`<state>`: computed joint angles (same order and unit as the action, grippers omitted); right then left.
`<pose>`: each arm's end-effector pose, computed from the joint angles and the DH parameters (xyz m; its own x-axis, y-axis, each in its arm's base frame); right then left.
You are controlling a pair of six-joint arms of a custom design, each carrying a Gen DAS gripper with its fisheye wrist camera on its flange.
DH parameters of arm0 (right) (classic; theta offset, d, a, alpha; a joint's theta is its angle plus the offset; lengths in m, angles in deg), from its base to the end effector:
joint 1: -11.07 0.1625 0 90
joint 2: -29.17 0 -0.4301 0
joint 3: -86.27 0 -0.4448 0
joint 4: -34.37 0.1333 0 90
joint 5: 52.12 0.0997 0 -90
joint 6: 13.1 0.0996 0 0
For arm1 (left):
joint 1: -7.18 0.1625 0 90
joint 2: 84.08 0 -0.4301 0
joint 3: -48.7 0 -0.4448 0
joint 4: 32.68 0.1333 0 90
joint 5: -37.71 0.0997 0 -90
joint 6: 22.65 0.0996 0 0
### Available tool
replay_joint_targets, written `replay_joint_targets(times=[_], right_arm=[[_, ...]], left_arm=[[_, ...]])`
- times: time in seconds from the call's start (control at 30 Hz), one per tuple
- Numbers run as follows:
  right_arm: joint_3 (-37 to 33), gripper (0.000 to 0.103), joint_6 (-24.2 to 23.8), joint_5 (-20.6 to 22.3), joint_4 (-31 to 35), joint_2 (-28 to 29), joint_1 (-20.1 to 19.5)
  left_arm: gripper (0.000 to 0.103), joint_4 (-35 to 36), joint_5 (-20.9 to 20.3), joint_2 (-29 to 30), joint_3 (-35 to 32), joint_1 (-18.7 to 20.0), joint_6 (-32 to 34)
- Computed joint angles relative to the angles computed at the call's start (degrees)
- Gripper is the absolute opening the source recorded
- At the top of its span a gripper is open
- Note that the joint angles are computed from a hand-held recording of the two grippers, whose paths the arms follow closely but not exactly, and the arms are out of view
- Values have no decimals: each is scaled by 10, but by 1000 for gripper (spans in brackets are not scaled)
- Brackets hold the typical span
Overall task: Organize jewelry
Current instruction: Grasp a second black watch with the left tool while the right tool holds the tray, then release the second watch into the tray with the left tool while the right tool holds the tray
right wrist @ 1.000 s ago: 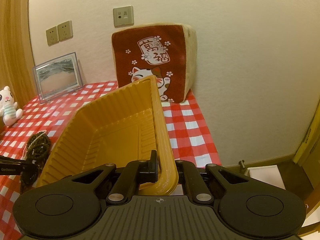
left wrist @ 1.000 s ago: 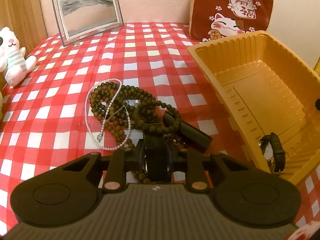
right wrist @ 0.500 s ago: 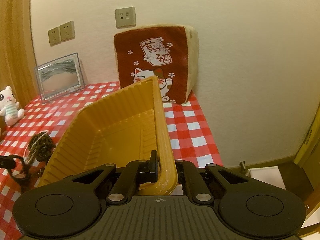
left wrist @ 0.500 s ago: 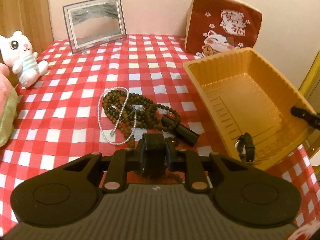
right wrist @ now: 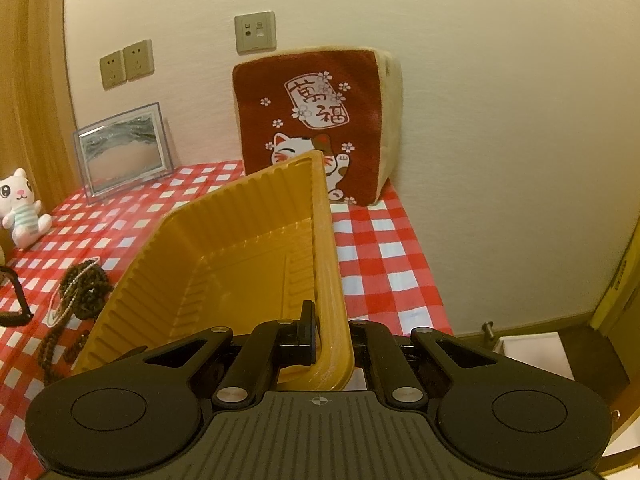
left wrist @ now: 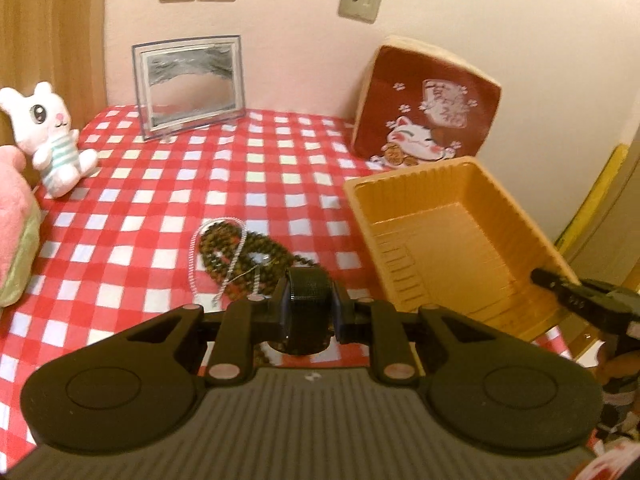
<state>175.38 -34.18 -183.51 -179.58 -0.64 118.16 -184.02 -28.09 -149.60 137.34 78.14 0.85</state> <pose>0.2733 -0.6593 0.0520 -0.7877 0.1800 0.5892 -0.4385 0.5080 -0.7414 -0.0709 -0.7391 0.3696 -0.7644 0.3492 -0.5420 0.6118 0.6580 -0.4390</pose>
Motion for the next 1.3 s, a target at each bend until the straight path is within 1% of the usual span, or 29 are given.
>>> replay_joint_targets(times=[0.17,0.43,0.53,0.63,0.8,0.9,1.0,1.17,1.3], right_arm=[[0,5,-2,0,0,0,0],[-1,5,-2,-1,3,0,1],[-1,5,-3,-1,3,0,1],[-1,5,-5,-1,2,0,1],[0,5,-5,-1,2,0,1],[0,5,-2,-2,5,0,1],[1,5,1,-3,11,-2,-1],[5,5,5,-3,13,-4,-2],[6,5,5,-2,13,-5,-3]], left_arm=[[19,13,-31,7,-2,-7,-1],[19,56,-116,45,-19,-20,-18],[19,72,-139,63,-25,-23,-26],[19,79,-141,79,-27,-24,-36],[19,90,-130,100,-31,-20,-55],[18,94,-141,103,-32,-16,-62],[20,94,-150,97,-26,-15,-66],[20,88,-146,77,-10,-19,-51],[20,71,-117,54,8,-18,-40]])
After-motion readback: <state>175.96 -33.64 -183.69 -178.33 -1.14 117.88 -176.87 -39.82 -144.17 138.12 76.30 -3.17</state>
